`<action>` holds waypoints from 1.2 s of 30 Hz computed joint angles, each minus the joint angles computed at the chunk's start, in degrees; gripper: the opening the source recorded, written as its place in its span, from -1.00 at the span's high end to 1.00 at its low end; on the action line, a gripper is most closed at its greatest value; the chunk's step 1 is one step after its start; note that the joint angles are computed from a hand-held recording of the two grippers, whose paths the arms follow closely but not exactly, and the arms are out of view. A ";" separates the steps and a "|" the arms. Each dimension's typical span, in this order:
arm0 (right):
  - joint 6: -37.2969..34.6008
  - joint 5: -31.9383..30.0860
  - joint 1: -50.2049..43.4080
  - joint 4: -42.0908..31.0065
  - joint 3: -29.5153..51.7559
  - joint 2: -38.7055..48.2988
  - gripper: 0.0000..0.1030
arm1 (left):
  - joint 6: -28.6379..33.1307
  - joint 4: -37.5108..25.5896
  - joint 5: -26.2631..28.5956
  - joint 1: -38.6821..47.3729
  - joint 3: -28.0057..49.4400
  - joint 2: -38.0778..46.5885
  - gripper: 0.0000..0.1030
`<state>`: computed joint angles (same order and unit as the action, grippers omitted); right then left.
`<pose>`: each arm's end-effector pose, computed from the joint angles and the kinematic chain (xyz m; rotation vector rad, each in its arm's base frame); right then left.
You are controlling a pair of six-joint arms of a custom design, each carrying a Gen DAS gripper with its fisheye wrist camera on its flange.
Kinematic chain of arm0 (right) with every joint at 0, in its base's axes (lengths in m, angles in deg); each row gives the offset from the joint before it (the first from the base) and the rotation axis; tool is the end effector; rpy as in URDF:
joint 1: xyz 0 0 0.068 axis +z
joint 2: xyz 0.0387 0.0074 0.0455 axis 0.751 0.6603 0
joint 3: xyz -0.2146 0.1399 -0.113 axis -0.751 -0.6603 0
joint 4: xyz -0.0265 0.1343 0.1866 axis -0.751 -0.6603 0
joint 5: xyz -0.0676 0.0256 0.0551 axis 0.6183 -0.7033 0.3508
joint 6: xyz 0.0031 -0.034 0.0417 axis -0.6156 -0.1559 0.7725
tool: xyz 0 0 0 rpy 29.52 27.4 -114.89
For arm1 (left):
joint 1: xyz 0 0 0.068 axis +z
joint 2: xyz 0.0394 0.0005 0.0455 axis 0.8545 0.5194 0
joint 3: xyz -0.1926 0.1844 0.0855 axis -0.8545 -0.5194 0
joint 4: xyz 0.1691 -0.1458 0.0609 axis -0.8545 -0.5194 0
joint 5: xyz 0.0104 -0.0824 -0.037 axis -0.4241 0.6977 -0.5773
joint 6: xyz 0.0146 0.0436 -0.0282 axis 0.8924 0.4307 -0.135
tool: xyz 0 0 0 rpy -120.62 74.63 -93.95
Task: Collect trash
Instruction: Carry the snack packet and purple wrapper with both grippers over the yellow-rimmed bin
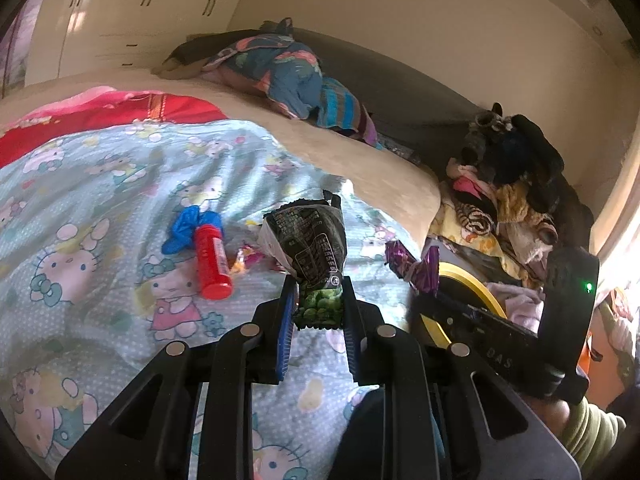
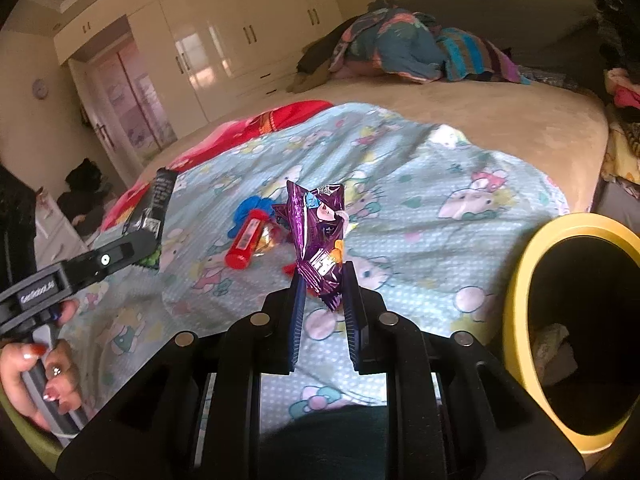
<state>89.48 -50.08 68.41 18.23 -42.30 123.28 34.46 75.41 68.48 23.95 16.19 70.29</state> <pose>0.2873 0.1134 0.1657 -0.3539 2.2199 0.5818 0.2329 -0.1526 0.1886 -0.0936 2.1744 -0.4642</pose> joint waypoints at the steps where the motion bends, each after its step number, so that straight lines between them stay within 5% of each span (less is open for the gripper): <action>1: -0.09 0.13 -0.42 0.21 -0.26 -0.34 0.74 | 0.20 -0.13 -0.05 -0.31 0.38 0.23 0.59; 36: 0.51 -5.79 -20.10 5.61 -5.07 -2.36 0.74 | 2.83 -6.25 -2.50 -12.15 17.94 12.94 0.59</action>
